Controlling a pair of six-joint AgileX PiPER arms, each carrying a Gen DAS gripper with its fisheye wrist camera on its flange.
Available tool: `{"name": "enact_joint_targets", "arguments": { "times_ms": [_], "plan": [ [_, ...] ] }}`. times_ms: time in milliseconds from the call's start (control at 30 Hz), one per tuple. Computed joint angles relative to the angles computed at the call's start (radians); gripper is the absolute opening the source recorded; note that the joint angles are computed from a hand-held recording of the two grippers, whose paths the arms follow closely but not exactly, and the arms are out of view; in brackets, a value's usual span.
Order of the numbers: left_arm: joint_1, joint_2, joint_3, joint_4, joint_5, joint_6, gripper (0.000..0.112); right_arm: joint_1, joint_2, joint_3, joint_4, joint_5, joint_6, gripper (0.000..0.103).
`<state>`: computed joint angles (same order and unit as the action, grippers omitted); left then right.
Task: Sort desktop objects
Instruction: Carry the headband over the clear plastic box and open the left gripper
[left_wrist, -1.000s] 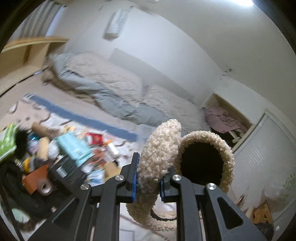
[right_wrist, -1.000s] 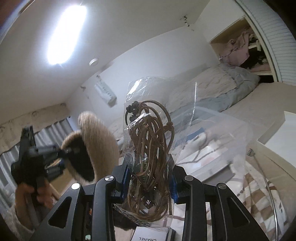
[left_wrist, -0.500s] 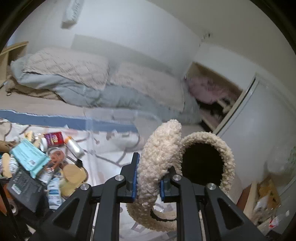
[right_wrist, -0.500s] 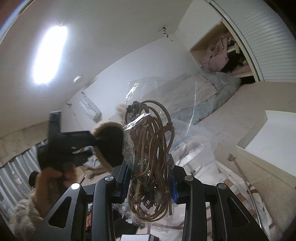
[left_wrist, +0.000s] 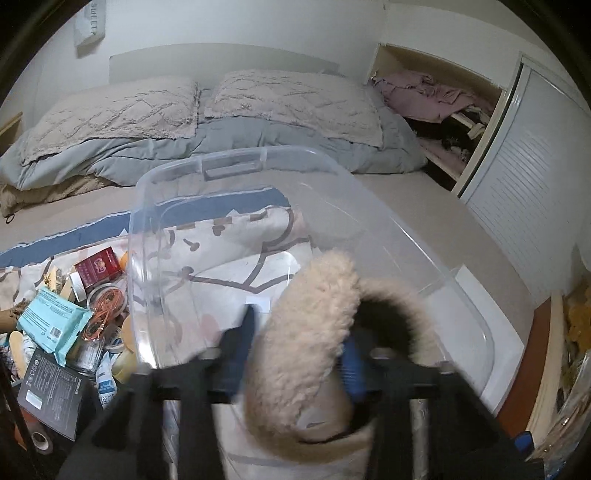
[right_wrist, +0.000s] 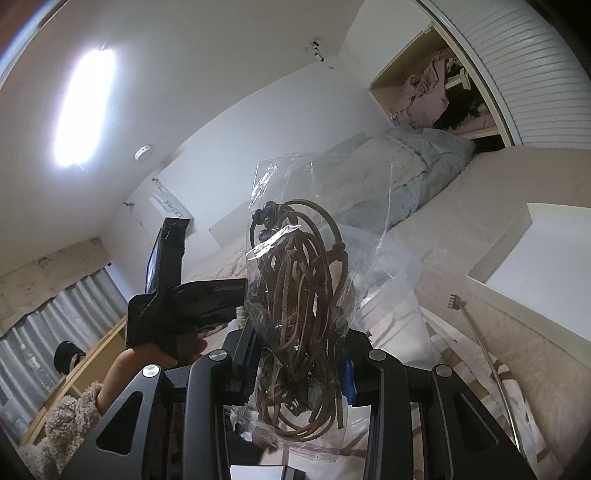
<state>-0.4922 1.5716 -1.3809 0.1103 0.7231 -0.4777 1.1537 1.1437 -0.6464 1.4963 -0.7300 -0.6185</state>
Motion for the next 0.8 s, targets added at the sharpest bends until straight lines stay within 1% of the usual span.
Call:
{"name": "enact_joint_targets", "arguments": {
  "times_ms": [33, 67, 167, 300, 467, 533, 667, 800],
  "plan": [
    [-0.003, -0.003, 0.005, 0.013, -0.010, -0.011, 0.070, 0.004, -0.002, 0.000, 0.004, -0.004, -0.002, 0.036],
    [-0.013, -0.013, 0.020, 0.048, -0.031, -0.039, 0.070, 0.005, -0.004, 0.002, 0.005, -0.006, -0.001, 0.036],
    [-0.031, -0.025, 0.028, 0.119, -0.034, -0.059, 0.070, 0.011, -0.002, 0.002, 0.011, -0.013, -0.002, 0.036],
    [-0.031, -0.078, 0.077, 0.146, -0.051, -0.052, 0.071, 0.014, 0.006, -0.005, 0.016, -0.011, -0.010, 0.036],
    [-0.032, -0.176, 0.182, 0.217, -0.082, -0.085, 0.071, 0.008, 0.012, -0.012, 0.014, 0.004, -0.018, 0.036],
    [-0.027, -0.221, 0.229, 0.226, -0.097, -0.090, 0.071, 0.007, 0.017, -0.016, 0.008, 0.011, -0.015, 0.036],
    [-0.020, -0.301, 0.303, 0.215, -0.108, -0.076, 0.071, -0.021, 0.029, -0.006, -0.087, 0.080, 0.073, 0.036],
    [-0.002, -0.401, 0.385, 0.205, -0.122, -0.060, 0.072, -0.024, 0.074, -0.048, -0.082, 0.114, 0.047, 0.036]
  ]
}}
